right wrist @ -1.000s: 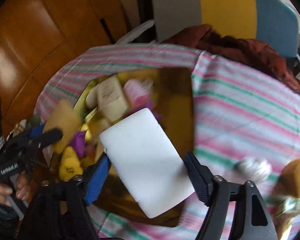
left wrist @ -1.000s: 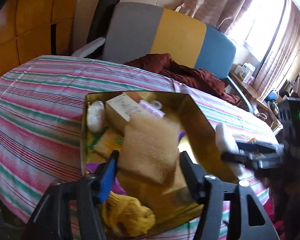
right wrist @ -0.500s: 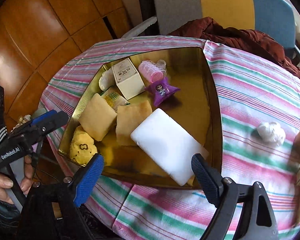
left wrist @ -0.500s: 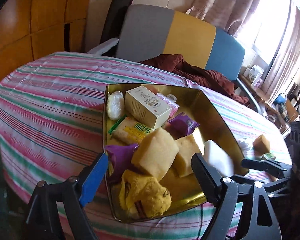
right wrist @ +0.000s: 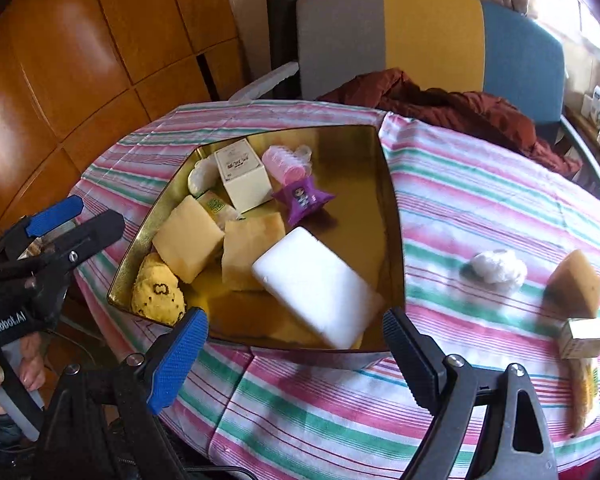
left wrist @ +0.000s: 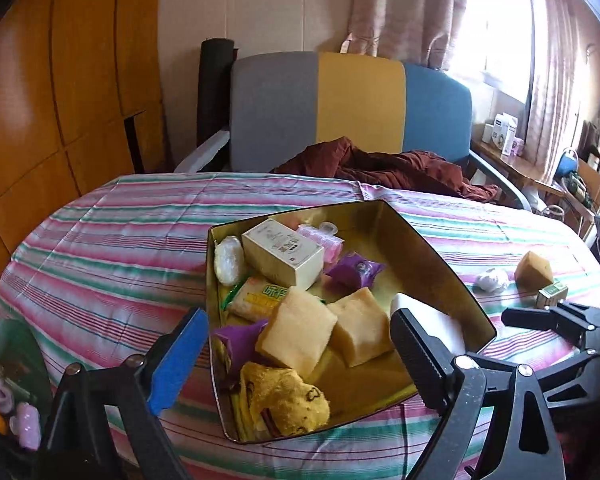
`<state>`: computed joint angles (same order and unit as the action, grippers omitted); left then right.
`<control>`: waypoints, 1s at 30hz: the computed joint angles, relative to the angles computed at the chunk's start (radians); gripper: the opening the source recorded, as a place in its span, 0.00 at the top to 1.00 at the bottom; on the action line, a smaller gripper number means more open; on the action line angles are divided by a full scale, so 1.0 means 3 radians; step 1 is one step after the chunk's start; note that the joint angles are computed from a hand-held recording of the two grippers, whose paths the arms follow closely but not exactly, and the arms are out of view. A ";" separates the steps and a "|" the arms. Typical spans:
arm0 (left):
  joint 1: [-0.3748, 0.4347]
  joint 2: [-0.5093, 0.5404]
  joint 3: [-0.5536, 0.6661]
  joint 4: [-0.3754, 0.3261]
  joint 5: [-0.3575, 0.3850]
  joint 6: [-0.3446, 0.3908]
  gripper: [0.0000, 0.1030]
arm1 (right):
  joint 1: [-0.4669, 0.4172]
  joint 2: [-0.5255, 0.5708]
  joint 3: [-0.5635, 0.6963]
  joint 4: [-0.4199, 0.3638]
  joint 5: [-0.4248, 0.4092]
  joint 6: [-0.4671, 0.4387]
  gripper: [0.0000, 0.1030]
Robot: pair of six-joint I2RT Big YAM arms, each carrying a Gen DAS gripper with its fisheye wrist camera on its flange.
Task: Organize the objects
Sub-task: 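Withdraw both tools from the tray toward the remaining items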
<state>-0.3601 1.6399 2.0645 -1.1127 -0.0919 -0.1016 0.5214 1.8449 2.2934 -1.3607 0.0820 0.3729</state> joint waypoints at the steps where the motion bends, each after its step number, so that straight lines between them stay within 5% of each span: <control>1: -0.0015 0.0007 0.0016 -0.0021 -0.0002 0.0018 0.10 | -0.0002 -0.0008 -0.0004 0.0003 0.0020 -0.0004 0.12; 30: -0.0417 0.0224 0.0307 -0.0181 -0.0113 0.0477 0.10 | -0.0550 -0.0605 -0.0635 0.0116 0.0654 0.0136 0.12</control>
